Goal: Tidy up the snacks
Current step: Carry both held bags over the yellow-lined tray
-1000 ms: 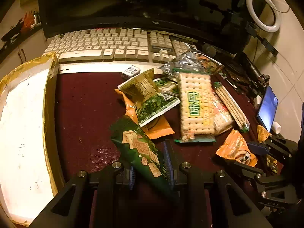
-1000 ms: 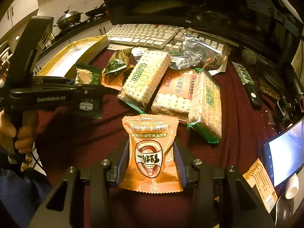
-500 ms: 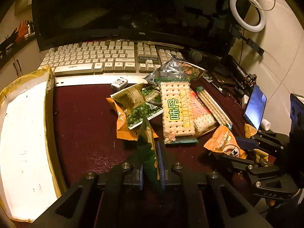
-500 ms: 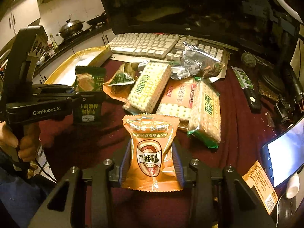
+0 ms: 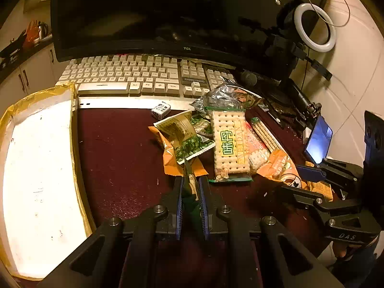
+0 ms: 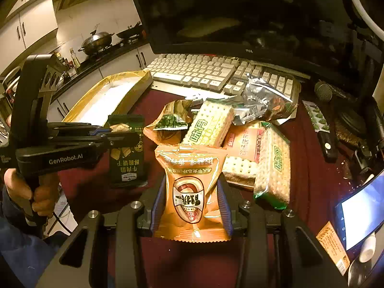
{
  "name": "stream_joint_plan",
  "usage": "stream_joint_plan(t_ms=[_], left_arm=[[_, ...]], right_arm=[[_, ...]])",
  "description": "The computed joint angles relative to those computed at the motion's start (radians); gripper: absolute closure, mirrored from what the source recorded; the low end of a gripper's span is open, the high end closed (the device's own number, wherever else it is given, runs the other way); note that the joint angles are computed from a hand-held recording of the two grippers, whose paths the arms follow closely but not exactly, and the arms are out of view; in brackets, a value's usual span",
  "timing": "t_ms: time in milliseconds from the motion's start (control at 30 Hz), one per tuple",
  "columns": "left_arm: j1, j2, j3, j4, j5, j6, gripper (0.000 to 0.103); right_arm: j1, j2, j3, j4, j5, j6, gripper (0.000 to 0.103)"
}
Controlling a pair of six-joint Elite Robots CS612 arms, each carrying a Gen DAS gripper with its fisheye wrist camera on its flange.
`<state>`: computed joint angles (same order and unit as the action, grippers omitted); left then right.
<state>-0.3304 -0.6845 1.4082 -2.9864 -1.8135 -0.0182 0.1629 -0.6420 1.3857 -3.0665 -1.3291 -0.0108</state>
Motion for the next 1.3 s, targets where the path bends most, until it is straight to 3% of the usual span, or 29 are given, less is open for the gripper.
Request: stream_joint_plan(t_ms=[233, 333, 733, 1067, 1300], left_arm=[[-0.008, 0.008, 0.004, 0.031, 0.01, 0.029, 0.088], [-0.008, 0.01, 0.009, 0.0, 0.01, 0.013, 0.091], [0.035, -0.012, 0.005, -0.018, -0.056, -0.044, 0.095], [0.1, -0.048, 0.011, -0.058, -0.002, -0.08, 0.095], [0.15, -0.025, -0.092, 0.077, 0.041, -0.088, 0.095]], right_arm=[[-0.001, -0.003, 0.006, -0.002, 0.002, 0.005, 0.064], [-0.002, -0.004, 0.006, -0.003, 0.006, 0.004, 0.064], [0.007, 0.006, -0.052, 0.023, 0.063, -0.005, 0.064], [0.046, 0.056, -0.227, 0.143, 0.161, -0.009, 0.064], [0.079, 0.159, -0.479, 0.307, 0.218, 0.027, 0.064]])
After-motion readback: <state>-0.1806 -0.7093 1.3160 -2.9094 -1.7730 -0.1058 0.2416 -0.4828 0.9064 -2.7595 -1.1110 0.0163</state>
